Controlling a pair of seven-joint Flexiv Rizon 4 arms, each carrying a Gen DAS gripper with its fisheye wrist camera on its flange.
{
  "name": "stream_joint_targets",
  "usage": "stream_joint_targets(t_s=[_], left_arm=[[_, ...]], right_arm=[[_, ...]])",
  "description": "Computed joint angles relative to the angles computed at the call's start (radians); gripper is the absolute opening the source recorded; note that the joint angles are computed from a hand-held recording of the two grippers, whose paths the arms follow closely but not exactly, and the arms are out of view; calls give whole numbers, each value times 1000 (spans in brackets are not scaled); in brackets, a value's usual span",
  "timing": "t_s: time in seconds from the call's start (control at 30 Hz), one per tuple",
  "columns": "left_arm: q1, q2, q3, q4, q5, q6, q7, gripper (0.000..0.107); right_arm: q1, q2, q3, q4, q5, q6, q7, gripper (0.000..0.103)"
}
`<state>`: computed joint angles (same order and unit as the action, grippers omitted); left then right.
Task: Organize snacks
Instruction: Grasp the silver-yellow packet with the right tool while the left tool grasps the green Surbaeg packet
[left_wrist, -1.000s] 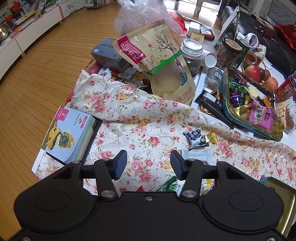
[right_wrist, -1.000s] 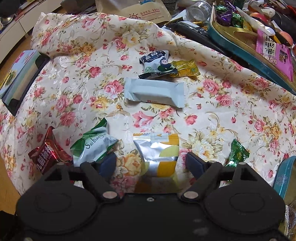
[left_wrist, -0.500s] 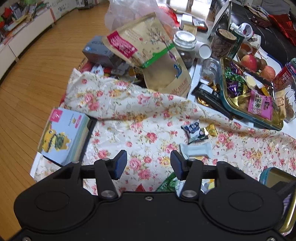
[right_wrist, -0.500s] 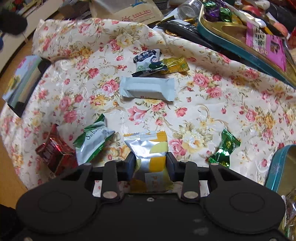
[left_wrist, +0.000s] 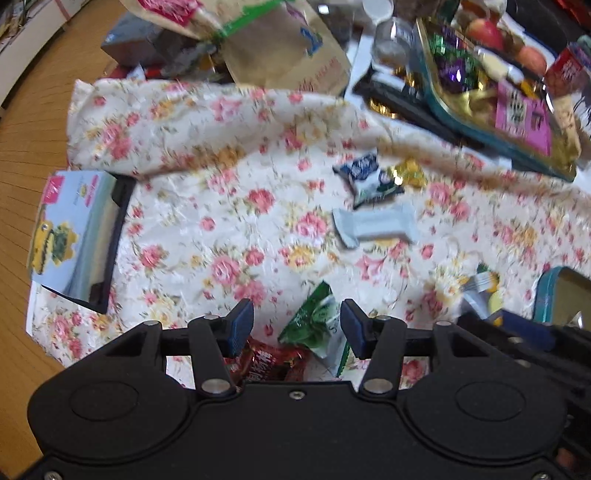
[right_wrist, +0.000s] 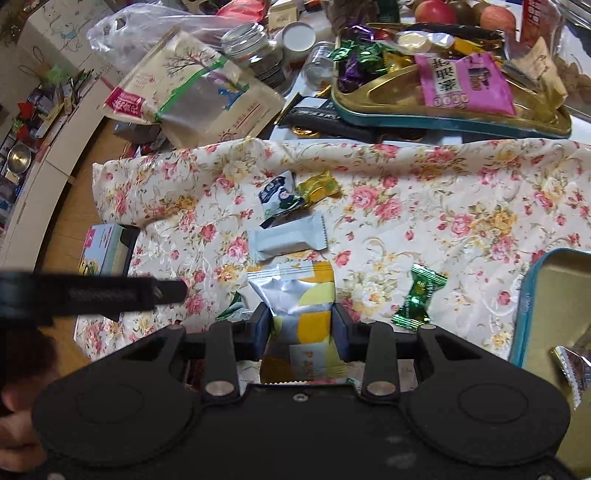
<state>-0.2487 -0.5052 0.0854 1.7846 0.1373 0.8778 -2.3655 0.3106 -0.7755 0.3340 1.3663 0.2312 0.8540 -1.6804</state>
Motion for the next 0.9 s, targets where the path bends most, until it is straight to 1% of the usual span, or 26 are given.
stream_joint_targets(t_s=[0.1,0.23,0.3,0.43,0.6,0.63,0.7,0.8,0.9], left_arm=[[-3,-35,-9,-13,2,-1,16,58],[18,-63,-44,11,-49,72,82,58],[10,-74,-41,14,-66,87,89,58],[-36,-111,2,-26,-39,46,52,59],[-30,-148,-10,-48,-62,9,60,59],[-29,-155,-14,-51,-67,2,63,62],[-37,-157,-6,-51,-62,11,52,62],[-20,-156,-17,-31,-90,50,51,58],[-4,-150,-19,-9,-117,95,45,48]], right_arm=[[-8,4,-3,6,1,-7,-2,37],[-23,17,-1,17,10,-6,-16,37],[-30,23,0,24,17,1,-19,37],[-41,29,8,22,34,-10,-27,37],[-42,36,9,23,47,-6,-40,37],[-42,37,9,23,50,-5,-40,37],[-44,37,10,21,58,-3,-39,37],[-45,39,9,19,64,1,-37,37],[-43,40,5,20,65,4,-31,37]])
